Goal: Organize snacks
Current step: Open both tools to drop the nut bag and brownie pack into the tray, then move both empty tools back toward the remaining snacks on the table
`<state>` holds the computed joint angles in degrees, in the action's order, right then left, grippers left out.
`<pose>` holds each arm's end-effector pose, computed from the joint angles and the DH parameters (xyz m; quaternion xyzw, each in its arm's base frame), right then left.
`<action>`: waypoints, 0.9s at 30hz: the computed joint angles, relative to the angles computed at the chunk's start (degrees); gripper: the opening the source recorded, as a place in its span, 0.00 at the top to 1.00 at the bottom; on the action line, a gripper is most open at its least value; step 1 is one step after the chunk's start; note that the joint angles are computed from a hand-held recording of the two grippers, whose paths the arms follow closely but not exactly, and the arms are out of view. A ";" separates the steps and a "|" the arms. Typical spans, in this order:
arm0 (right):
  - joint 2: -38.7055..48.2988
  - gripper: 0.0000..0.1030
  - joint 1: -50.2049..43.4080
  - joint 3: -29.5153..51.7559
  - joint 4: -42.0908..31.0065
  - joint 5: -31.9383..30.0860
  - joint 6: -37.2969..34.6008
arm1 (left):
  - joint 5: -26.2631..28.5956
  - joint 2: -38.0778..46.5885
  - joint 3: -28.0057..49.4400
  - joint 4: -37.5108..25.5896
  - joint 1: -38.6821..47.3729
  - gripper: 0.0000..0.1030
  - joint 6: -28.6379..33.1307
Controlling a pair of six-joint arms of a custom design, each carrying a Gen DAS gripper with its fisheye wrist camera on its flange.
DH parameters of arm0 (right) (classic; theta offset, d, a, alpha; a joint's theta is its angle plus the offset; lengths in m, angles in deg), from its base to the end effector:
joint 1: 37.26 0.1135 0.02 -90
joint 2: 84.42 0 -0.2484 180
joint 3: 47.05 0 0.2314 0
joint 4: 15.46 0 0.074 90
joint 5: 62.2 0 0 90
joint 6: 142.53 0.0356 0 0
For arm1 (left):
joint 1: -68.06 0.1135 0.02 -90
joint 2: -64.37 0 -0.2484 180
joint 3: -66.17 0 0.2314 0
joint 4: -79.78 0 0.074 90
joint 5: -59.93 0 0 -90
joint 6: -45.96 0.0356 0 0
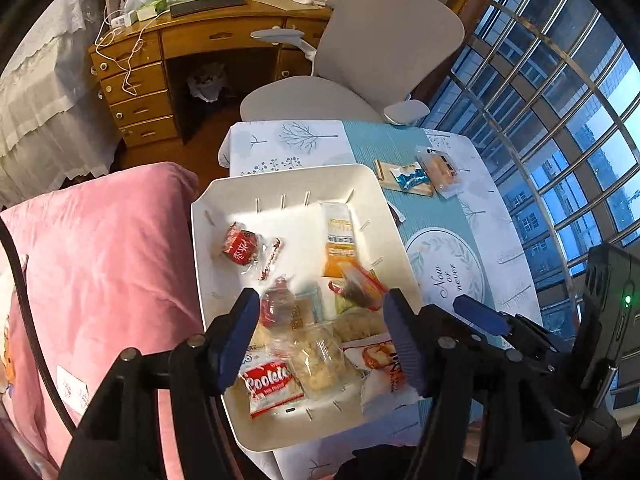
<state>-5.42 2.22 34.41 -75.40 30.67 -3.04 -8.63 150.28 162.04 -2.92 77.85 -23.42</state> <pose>0.2039 0.1656 0.2749 0.0907 0.9554 0.1790 0.2165 0.2604 0.0317 0.2990 0.1195 0.9645 -0.1388 0.1905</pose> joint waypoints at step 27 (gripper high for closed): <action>-4.88 0.17 -40.17 -3.88 1.75 -9.17 -37.79 | -12.03 30.47 43.84 -10.54 -30.87 0.31 -14.71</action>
<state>-10.30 -37.94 30.54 -73.65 21.50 -40.83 -20.66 180.75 205.87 -13.45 46.98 -38.13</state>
